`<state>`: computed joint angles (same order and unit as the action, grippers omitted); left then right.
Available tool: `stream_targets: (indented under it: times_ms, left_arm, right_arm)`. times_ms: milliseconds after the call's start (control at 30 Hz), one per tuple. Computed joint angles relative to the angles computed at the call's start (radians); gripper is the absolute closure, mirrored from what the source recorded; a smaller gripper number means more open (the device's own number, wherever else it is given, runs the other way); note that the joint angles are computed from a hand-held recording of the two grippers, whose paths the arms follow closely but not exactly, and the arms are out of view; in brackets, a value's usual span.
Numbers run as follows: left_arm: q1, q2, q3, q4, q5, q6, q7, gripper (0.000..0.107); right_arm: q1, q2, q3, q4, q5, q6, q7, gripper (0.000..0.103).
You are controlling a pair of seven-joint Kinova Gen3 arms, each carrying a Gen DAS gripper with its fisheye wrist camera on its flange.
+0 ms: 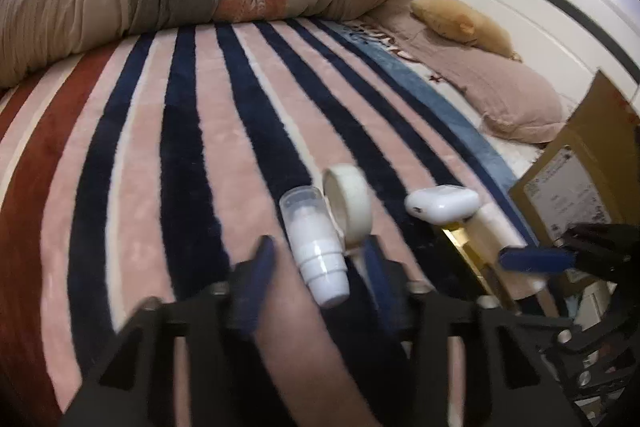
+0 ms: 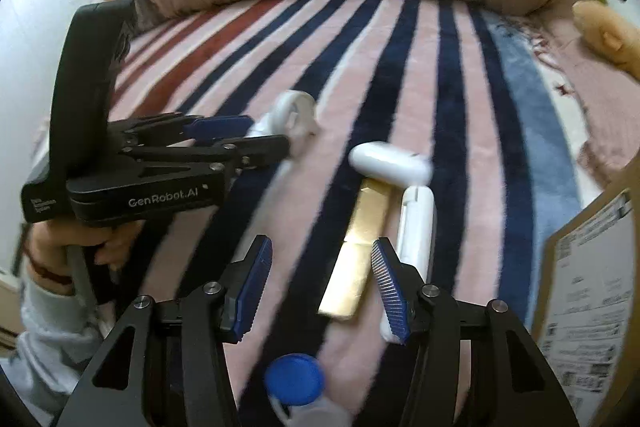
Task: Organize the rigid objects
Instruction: 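Grasp the white roll-on tube with the left gripper while the right gripper grasps the gold stick, then drop the white tube and gold stick into the box with both grippers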
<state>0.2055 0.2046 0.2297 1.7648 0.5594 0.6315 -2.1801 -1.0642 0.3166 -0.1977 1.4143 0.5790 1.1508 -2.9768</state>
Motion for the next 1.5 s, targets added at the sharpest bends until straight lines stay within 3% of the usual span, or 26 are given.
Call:
stream_targets:
  times_ms: [67, 133, 233, 367, 533, 633, 700, 967, 1100, 1300, 1500]
  left_arm:
    - [-0.011, 0.010, 0.019, -0.011, -0.032, -0.004, 0.035, 0.080]
    - [-0.029, 0.016, 0.038, -0.010, -0.022, -0.012, 0.029, 0.082]
    - [0.033, 0.016, -0.010, -0.010, -0.066, -0.031, 0.066, 0.084]
    - [0.007, -0.022, -0.001, 0.017, -0.054, -0.016, 0.033, 0.085]
    - [-0.025, -0.080, -0.030, 0.059, -0.019, 0.049, -0.010, 0.085]
    - [-0.018, -0.085, -0.041, 0.076, -0.006, 0.031, -0.017, 0.085]
    - [-0.007, -0.073, -0.041, 0.078, -0.005, 0.006, -0.005, 0.085]
    - [0.004, -0.080, -0.034, 0.085, -0.037, -0.037, 0.045, 0.086]
    - [-0.009, -0.156, -0.051, 0.096, -0.002, 0.002, 0.023, 0.086]
    - [0.037, -0.322, -0.096, 0.079, -0.015, 0.057, 0.059, 0.086]
    - [0.127, -0.414, -0.078, -0.006, -0.058, 0.103, 0.127, 0.086]
  right_arm:
    - [0.023, 0.001, -0.029, 0.002, 0.011, 0.009, -0.009, 0.056]
    - [0.004, 0.002, -0.001, 0.004, 0.004, 0.005, 0.001, 0.056]
    - [0.009, 0.011, 0.002, -0.006, -0.007, 0.003, 0.017, 0.056]
    - [0.027, 0.019, 0.005, -0.007, -0.036, -0.027, 0.041, 0.057]
    - [0.010, 0.029, 0.025, -0.009, -0.012, -0.012, 0.008, 0.067]
    - [-0.001, 0.054, 0.030, -0.038, -0.001, 0.029, 0.010, 0.072]
    - [-0.016, 0.070, 0.040, -0.055, 0.005, 0.059, 0.018, 0.084]
    - [-0.021, 0.055, 0.033, -0.036, 0.028, 0.020, 0.049, 0.089]
    - [-0.065, 0.041, 0.029, -0.054, 0.091, 0.023, 0.043, 0.089]
    - [-0.140, -0.026, 0.008, -0.043, 0.211, 0.036, -0.038, 0.089]
    - [-0.210, -0.146, -0.073, -0.003, 0.385, 0.159, -0.128, 0.089]
